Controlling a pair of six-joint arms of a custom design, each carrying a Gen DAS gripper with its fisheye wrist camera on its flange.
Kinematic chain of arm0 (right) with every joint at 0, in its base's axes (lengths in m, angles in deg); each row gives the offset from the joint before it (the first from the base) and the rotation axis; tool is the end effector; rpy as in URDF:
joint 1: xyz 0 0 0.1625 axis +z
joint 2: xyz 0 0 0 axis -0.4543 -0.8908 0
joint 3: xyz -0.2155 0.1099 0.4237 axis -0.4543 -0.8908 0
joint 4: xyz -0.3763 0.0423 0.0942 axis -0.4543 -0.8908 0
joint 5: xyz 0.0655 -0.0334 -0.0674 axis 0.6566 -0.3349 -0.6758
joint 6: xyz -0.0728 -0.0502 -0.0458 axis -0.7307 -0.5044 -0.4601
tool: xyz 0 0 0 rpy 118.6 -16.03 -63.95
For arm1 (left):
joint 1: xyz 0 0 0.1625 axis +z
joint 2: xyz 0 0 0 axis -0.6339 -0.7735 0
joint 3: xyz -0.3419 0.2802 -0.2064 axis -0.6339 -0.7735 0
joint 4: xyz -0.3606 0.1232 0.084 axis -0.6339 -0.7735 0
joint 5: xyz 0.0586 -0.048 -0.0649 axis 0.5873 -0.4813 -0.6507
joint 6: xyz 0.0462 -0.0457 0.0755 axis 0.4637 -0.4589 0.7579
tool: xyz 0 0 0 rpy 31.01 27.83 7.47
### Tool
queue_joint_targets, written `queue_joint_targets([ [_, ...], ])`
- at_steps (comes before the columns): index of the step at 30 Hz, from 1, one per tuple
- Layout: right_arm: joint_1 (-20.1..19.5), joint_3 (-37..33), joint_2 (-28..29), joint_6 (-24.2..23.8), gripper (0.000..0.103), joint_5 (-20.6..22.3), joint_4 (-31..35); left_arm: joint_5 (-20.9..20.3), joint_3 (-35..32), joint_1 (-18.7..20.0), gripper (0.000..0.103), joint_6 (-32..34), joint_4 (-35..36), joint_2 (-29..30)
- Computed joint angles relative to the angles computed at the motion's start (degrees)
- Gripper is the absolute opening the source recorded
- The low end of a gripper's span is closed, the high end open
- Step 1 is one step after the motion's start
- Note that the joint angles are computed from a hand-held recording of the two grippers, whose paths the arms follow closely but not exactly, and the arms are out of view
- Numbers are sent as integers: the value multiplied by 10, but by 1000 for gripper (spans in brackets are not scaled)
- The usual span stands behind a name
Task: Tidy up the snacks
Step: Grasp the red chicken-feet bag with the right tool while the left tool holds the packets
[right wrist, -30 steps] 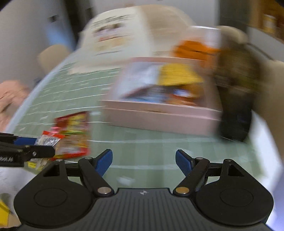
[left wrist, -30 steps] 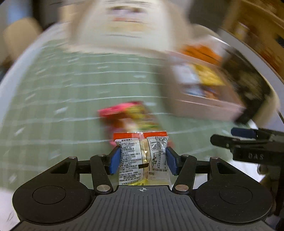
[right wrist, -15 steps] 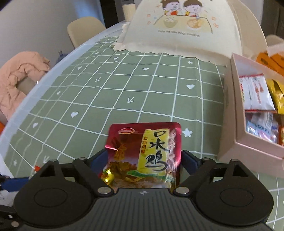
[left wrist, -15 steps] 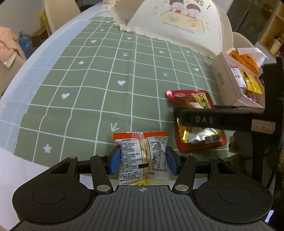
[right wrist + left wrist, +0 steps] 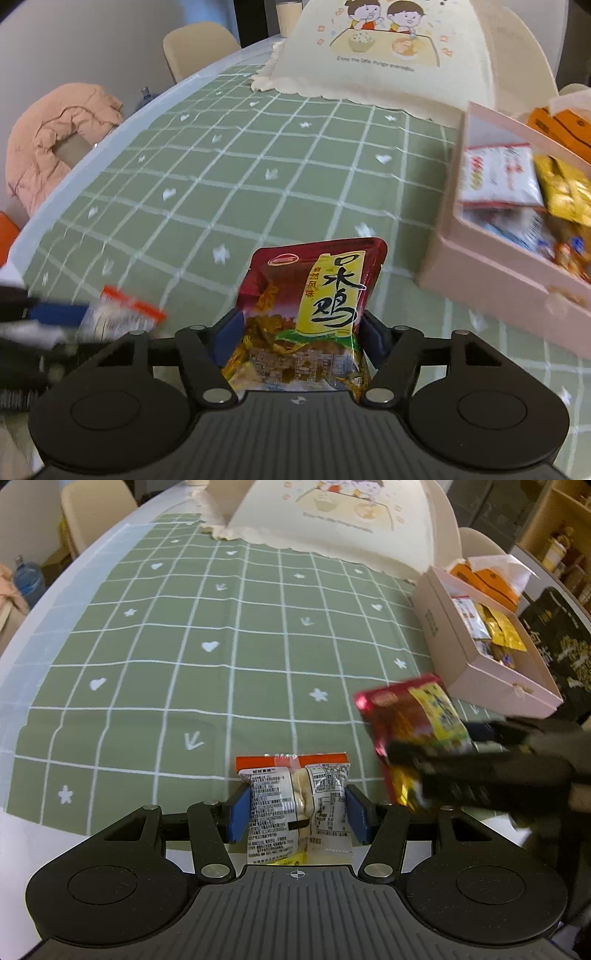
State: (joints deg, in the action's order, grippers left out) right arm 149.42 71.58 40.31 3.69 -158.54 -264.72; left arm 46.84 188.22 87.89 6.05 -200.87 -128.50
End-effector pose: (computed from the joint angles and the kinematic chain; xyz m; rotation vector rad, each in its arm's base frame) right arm 0.3561 -0.4051 -0.0918 1.0444 -2.4074 0.4348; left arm -0.0018 -0.3193 0.3105 -0.0647 2.3969 -0.7891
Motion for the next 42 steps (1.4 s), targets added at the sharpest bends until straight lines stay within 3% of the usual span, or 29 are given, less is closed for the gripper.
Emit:
queue_joint_targets([
  [7, -13, 75, -14, -4, 91, -13, -77, -17, 6, 4, 60, 14, -32, 28],
  [10, -19, 93, 5, 8, 96, -10, -155, -20, 8, 3, 60, 16, -35, 34],
  [13, -11, 87, 21, 6, 103, -30, -170, -19, 7, 0, 60, 13, -32, 36],
  [17, -1, 76, 26, 10, 103, -55, -153, -15, 7, -4, 59, 3, -19, 30],
  [21, -3, 62, 0, 7, 103, -48, -71, -12, 6, -4, 59, -1, -16, 26],
  [22, -2, 60, -7, 20, 98, -49, -53, -11, 6, -5, 59, -2, -16, 25],
  [27, 10, 77, -5, -13, 95, -38, -157, -13, 9, -4, 59, -1, -28, 26],
  [29, 16, 60, 10, -15, 95, -72, -180, -15, 10, -2, 59, -2, -33, 30],
  [31, 14, 42, 16, 1, 94, -98, -159, -17, 9, -1, 59, -4, -34, 33],
  [35, -2, 47, 16, 12, 96, -66, -154, -18, 7, 4, 59, 4, -42, 38],
  [42, -17, 61, 33, 0, 103, -49, -217, -19, 6, 11, 60, 23, -63, 49],
])
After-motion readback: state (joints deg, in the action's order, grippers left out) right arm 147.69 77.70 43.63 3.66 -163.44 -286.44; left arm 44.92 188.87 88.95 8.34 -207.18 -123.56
